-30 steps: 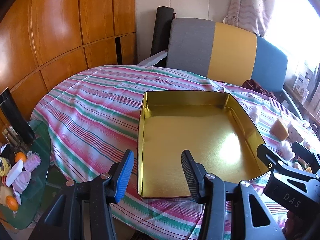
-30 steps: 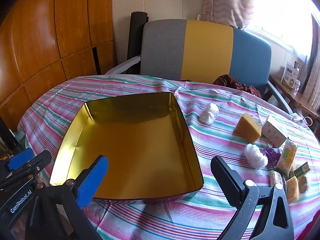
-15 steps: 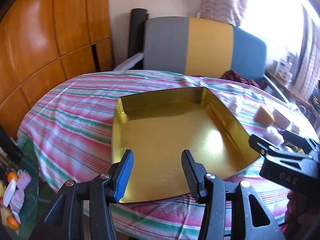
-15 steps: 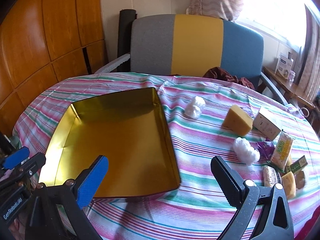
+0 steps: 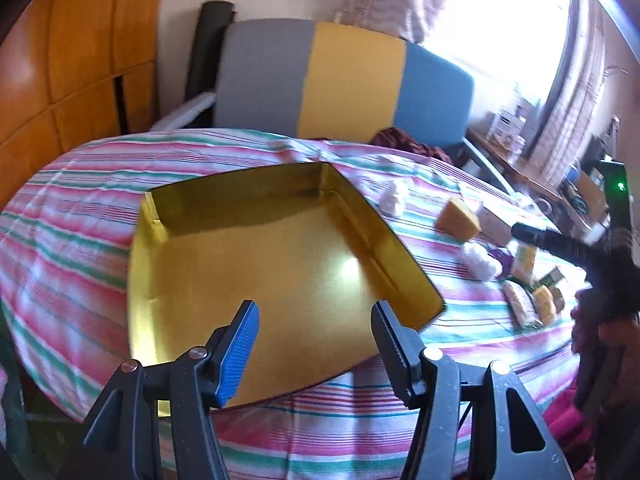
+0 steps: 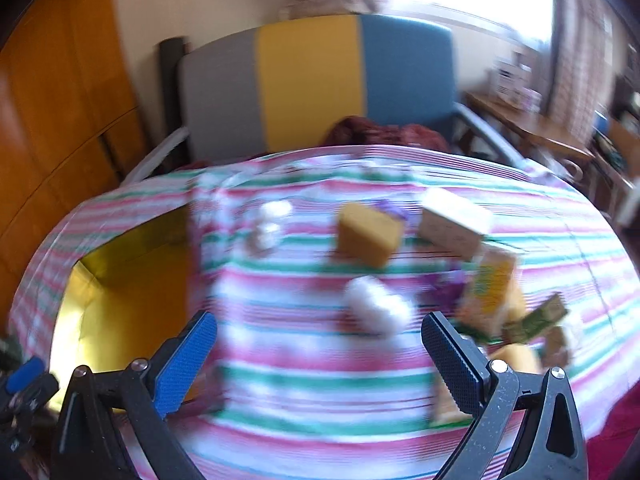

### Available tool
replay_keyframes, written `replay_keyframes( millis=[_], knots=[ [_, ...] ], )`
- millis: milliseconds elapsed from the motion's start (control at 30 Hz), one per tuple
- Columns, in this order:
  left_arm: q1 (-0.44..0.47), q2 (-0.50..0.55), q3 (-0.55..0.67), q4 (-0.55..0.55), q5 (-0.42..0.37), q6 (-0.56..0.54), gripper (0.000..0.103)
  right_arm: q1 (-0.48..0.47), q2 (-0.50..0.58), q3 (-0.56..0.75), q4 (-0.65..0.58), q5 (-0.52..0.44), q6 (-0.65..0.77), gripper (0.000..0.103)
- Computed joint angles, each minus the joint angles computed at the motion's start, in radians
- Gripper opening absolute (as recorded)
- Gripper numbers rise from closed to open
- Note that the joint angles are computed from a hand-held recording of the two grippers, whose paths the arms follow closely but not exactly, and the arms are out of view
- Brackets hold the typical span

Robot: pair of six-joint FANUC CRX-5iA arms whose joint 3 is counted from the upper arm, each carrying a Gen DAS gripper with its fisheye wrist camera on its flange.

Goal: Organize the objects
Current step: 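Move the left tool from the gold tray toward the white cotton ball, then close the left tool on the white cotton ball and lift it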

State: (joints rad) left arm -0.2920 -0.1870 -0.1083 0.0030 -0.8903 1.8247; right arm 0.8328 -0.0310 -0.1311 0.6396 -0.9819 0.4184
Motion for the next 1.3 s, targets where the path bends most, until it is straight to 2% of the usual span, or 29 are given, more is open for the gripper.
replay_keyframes(
  millis=[100, 267, 433, 633, 767, 833, 900, 1067, 1200, 1300],
  knots=[
    [0.000, 0.038, 0.030, 0.037, -0.028, -0.047, 0.059, -0.067, -0.019, -0.027, 0.034, -0.010, -0.032, 0.103],
    [-0.008, 0.100, 0.077, 0.110, -0.049, -0.149, 0.059, -0.159, -0.043, -0.087, 0.047, 0.047, -0.024, 0.103],
    [-0.026, 0.185, 0.175, 0.142, -0.068, -0.223, 0.059, -0.229, -0.071, -0.115, -0.061, 0.121, -0.041, 0.103],
    [-0.035, 0.302, 0.286, 0.209, -0.036, -0.342, 0.059, -0.244, -0.079, -0.111, -0.108, 0.157, -0.027, 0.103],
    [-0.066, 0.407, 0.423, 0.155, -0.039, -0.374, 0.059, -0.240, -0.086, -0.112, -0.122, 0.183, 0.000, 0.103],
    [-0.079, 0.474, 0.514, 0.113, -0.081, -0.361, 0.059, -0.238, -0.089, -0.115, -0.124, 0.202, 0.014, 0.103],
    [-0.084, 0.563, 0.630, 0.104, -0.162, -0.369, 0.059, -0.238, -0.094, -0.118, -0.136, 0.222, 0.032, 0.103],
    [-0.087, 0.739, 0.854, 0.071, -0.300, -0.312, 0.059, -0.239, -0.093, -0.105, -0.188, 0.238, 0.093, 0.103],
    [-0.097, 0.875, 1.049, 0.034, -0.411, -0.280, 0.058, -0.236, -0.090, -0.104, -0.178, 0.244, 0.108, 0.103],
    [-0.103, 1.009, 1.256, 0.010, -0.542, -0.261, 0.058, -0.242, -0.089, -0.099, -0.192, 0.247, 0.122, 0.103]
  ],
)
